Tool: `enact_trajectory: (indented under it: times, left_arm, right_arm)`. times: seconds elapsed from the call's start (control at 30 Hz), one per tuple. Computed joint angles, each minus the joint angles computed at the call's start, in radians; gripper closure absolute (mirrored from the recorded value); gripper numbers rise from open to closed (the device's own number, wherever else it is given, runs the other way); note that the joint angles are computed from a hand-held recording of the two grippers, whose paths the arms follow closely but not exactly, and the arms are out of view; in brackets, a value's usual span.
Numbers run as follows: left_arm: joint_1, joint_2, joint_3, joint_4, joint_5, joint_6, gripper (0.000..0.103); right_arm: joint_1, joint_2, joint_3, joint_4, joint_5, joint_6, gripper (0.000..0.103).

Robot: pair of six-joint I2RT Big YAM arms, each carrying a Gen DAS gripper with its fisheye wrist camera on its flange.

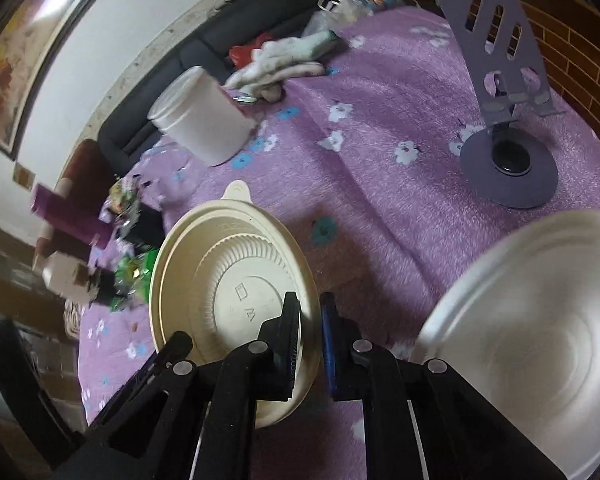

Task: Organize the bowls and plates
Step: 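Grasp the rim of the smaller beige bowl with both grippers, then lift the smaller beige bowl off the cloth with both grippers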

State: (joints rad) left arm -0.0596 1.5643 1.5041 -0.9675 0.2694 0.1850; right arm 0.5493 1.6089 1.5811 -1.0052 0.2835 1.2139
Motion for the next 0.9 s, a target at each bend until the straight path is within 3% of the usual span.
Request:
enact_trajectory:
  times: [0.17,0.3,0.7,0.9]
  left_arm:
    - [0.057,-0.081,-0.053,0.0,0.042,0.049,0.093]
    - [0.109,-0.14,-0.104,-0.015,0.074,0.101,0.093]
    - [0.24,-0.234,-0.202,-0.104,0.149,0.264,0.093]
    - [0.287,-0.27,-0.231,-0.119,0.181,0.307,0.093]
  right_arm:
    - [0.066,-0.047,-0.033,0.034,0.041,0.048,0.093]
    - [0.139,-0.064,-0.04,0.018,0.091,0.092,0.093]
    - [0.31,-0.125,-0.128,0.06,0.15,0.274,0.094]
    - [0.367,-0.12,-0.118,0.043,0.189,0.32,0.094]
